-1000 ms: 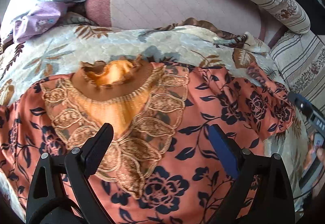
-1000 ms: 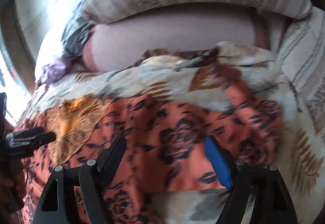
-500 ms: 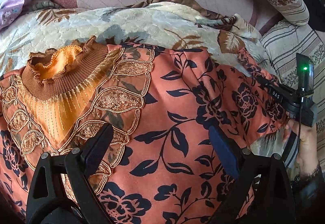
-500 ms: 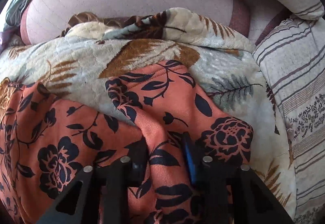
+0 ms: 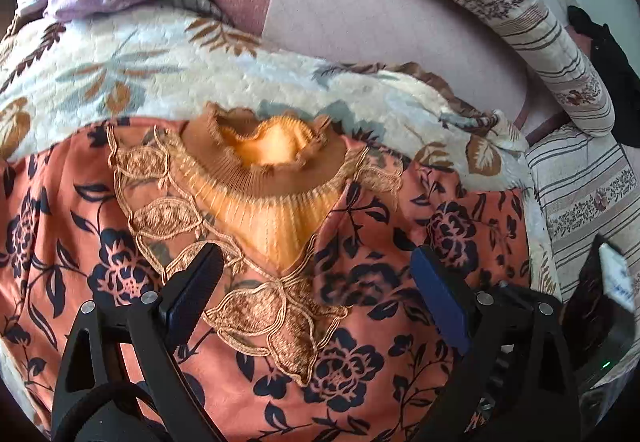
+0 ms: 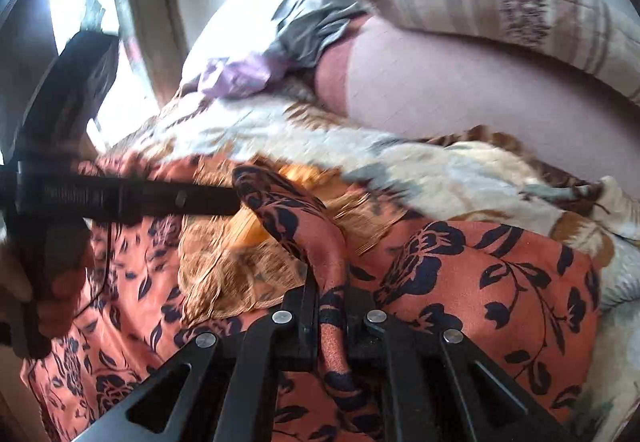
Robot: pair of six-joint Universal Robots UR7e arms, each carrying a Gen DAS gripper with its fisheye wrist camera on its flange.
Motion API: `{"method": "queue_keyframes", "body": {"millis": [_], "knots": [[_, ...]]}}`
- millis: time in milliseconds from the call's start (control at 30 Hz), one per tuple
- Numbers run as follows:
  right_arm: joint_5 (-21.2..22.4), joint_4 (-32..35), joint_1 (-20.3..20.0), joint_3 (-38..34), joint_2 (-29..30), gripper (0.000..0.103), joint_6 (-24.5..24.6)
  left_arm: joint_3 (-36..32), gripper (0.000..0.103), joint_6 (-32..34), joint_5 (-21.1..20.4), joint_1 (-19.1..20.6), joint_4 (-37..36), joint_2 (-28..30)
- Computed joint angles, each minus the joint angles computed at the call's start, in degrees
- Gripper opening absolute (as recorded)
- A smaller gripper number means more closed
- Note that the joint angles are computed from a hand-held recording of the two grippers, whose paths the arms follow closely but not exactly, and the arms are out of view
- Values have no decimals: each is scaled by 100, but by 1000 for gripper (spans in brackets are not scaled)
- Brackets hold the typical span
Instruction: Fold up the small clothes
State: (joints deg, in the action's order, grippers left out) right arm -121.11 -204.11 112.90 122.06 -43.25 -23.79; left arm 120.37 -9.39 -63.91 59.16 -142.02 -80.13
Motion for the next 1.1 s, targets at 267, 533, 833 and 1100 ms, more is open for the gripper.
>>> {"method": "queue_keyframes", "body": {"millis": [267,533,833,1100], "knots": [[36,322,-121,35,451,31,548,-178,95,-159,221,107,217,485],[-446,-489,203,1003,-461,44,1084,-320,77,614,779,-95,-126,1222],[-1393,-309,-542,1169,-1294,65,1855,116,3,877,739,-53,-1247,616],[-462,-507,-1091,1387,-1453,65,2139,100,3,1116,1321,184,-1954,-189]]}}
